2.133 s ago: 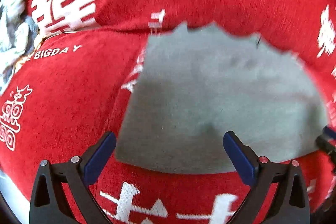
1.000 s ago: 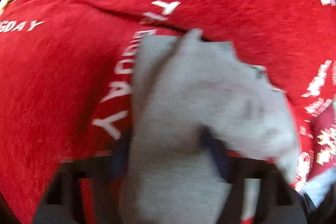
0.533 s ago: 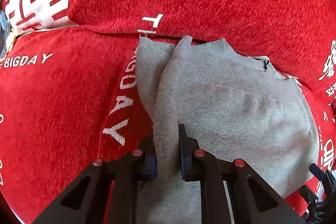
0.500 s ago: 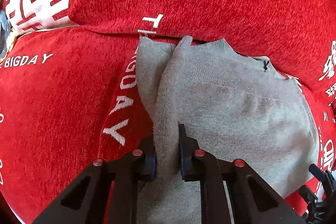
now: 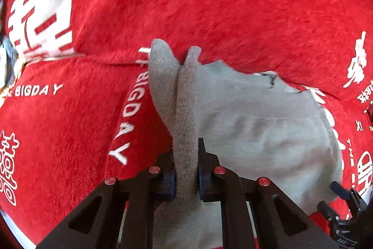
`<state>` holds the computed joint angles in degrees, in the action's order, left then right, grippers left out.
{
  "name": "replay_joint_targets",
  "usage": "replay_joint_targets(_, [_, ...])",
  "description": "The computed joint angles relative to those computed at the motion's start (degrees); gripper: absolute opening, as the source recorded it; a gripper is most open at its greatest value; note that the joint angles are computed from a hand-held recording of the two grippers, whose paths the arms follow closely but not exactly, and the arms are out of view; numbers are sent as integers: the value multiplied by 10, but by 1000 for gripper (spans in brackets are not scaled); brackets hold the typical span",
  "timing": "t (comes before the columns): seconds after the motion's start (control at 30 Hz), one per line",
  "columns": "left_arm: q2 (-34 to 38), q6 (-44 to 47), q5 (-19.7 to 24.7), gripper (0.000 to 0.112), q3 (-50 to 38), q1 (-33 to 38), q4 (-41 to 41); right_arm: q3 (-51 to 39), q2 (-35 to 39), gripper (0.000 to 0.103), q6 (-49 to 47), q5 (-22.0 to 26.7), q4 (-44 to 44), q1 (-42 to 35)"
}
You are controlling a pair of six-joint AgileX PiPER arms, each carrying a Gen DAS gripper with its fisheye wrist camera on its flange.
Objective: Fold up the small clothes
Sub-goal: 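Grasp the sweater side edge with the left tool and fold it across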
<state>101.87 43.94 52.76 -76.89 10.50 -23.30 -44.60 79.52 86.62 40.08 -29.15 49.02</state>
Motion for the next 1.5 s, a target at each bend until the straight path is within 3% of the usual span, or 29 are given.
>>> replay_joint_targets(0.27, [-66,-76,24,14,9,-83,48,60,-69,80,32,-12,-15,-14])
replay_joint_targets(0.47, [-103,-177,66,14,-6,-178,88,113,-131,80,71,-24,-37,-15])
replay_joint_targets(0.63, [-118,-320,39,12,39,-332,172,156,-183,80,113,-12,-56,-2])
replay_joint_targets(0.77, [-85,-455,4,8,73,-463,242,206,-247,80,164,8,-65,18])
replay_joint_targets(0.97, [-27,-564,-40,4,107,-559,314,252,-340,80,231,73,-75,87])
replay_joint_targets(1.07, [-41,-523,-41,5,114,-542,279,247,-369,80,252,134,-87,147])
replay_joint_targets(1.27, [-69,-353,74,5,62,-458,152,239,-404,80,236,154,-92,152])
replay_joint_targets(1.4, [-98,-275,155,5,36,-401,108,222,-402,80,198,116,-94,112])
replay_joint_targets(1.5, [-130,-250,152,5,50,-388,118,206,-372,80,127,56,-63,39])
